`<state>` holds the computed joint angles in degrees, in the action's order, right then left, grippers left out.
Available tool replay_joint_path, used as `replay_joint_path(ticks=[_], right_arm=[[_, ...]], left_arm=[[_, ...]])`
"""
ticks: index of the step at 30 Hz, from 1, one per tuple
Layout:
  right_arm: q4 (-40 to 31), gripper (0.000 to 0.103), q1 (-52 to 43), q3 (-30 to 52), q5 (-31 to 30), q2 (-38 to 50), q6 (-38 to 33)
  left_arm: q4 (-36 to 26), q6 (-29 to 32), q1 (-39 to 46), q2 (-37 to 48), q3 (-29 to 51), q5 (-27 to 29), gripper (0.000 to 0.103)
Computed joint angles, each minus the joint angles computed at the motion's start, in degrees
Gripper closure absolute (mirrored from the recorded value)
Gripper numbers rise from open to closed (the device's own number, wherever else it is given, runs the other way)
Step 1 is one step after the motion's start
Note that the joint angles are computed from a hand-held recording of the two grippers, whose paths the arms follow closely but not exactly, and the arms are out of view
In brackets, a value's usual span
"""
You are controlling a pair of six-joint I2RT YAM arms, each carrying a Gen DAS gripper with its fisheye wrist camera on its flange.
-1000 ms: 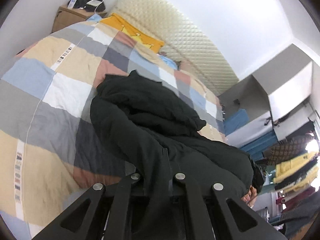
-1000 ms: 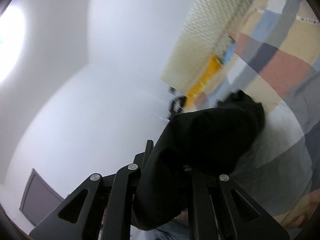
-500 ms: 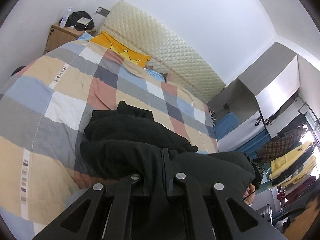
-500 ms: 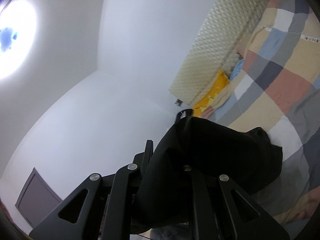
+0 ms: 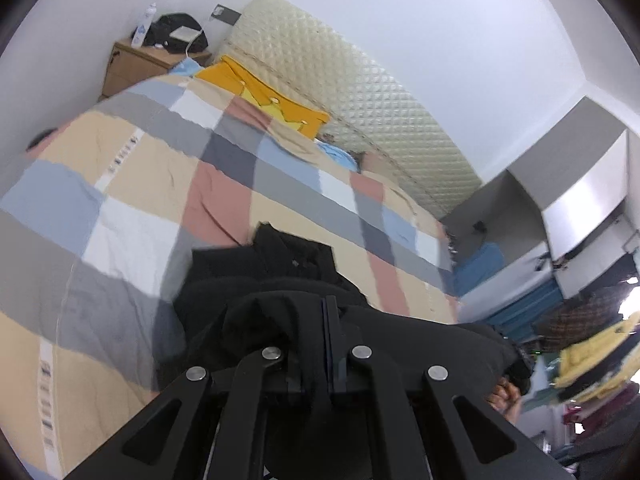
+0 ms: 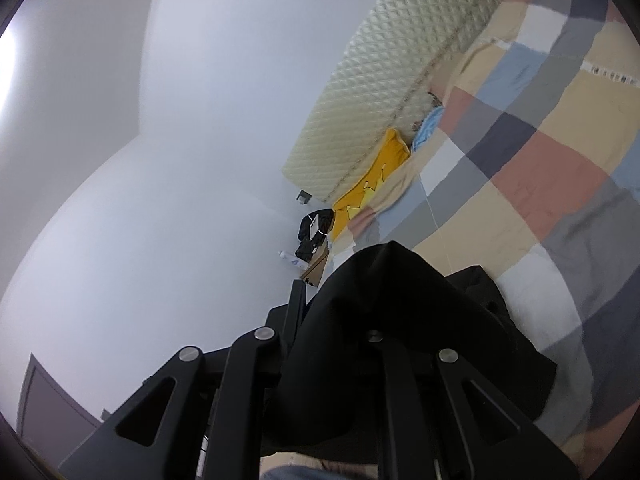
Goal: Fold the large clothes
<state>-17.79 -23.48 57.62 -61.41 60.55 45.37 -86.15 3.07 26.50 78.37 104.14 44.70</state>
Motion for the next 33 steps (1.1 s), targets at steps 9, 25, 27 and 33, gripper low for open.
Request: replay_joint_path(ticks=[9,25,27,33], right_arm=[[7.2,0.090,5.8,3.0,6.5,17.9,2.1],[-2.2,0.089,11.8,27.4,13.6,50.5,-7.7],[-3.4,0.089,12.2,30.0,14.1,54.2,-8.4],[-2.8,0.089,12.3,32.5,12.6,61.8,-5.0]], left_arm=[[21.2,-15.5,-14.7,8.0,-4.7,-16.4,0.097],[29.1,-21.8,-24.4,34.3,10.1,-33.0,0.096],[28.1,-22.4,-25.0,39.4,14.5,-33.7,0.095],[24.9,-22.8,-26.1,51.1,24.3,-33.1,0.095]])
